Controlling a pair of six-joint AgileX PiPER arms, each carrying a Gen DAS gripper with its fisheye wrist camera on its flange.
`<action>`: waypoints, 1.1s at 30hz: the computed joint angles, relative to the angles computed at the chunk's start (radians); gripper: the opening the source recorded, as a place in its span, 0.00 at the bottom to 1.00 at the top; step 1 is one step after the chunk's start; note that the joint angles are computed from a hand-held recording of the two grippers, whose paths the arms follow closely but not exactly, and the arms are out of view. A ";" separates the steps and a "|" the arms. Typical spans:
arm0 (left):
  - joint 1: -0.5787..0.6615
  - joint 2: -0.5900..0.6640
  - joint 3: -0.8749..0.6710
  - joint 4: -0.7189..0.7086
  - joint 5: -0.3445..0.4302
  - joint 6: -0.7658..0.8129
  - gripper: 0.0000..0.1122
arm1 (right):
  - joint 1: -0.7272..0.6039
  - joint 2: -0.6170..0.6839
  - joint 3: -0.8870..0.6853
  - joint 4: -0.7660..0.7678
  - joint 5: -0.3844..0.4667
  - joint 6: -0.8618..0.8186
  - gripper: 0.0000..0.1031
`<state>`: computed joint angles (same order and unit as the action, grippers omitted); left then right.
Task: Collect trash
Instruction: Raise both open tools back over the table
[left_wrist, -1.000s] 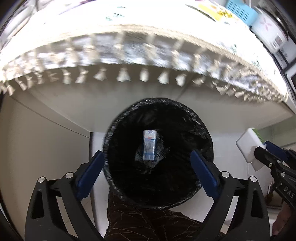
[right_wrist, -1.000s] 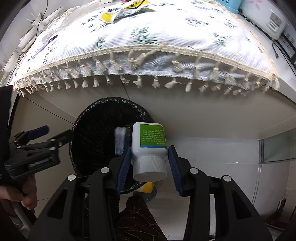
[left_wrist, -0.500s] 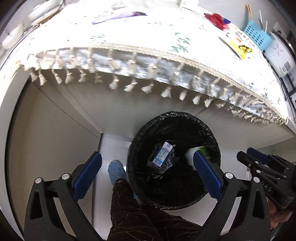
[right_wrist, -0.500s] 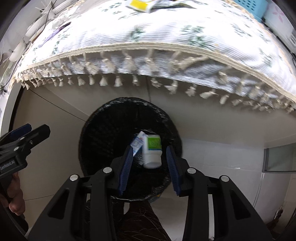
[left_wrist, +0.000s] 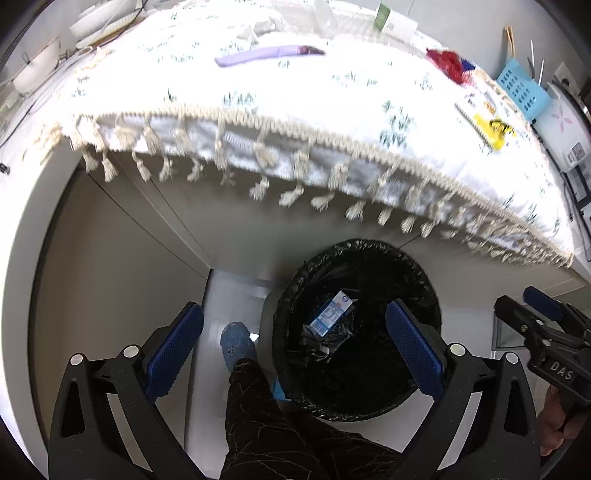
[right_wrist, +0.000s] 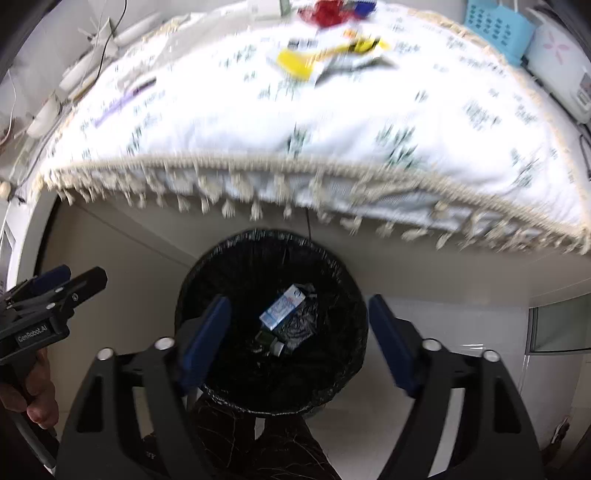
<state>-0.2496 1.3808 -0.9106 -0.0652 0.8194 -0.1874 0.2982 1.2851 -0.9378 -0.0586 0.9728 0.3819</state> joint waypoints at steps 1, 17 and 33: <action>0.004 -0.002 -0.018 0.001 0.015 0.004 0.86 | -0.002 -0.006 -0.023 -0.007 0.018 0.003 0.81; 0.095 0.101 -0.403 -0.013 0.227 0.099 0.86 | -0.018 0.089 -0.344 -0.068 0.156 0.010 0.84; 0.203 0.403 -0.837 -0.048 0.353 0.203 0.86 | -0.064 0.314 -0.627 -0.094 0.234 0.045 0.84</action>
<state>-0.0464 1.7840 -1.7476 -0.1135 1.1727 0.0154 0.2346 1.5995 -1.5647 -0.1522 1.2067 0.4273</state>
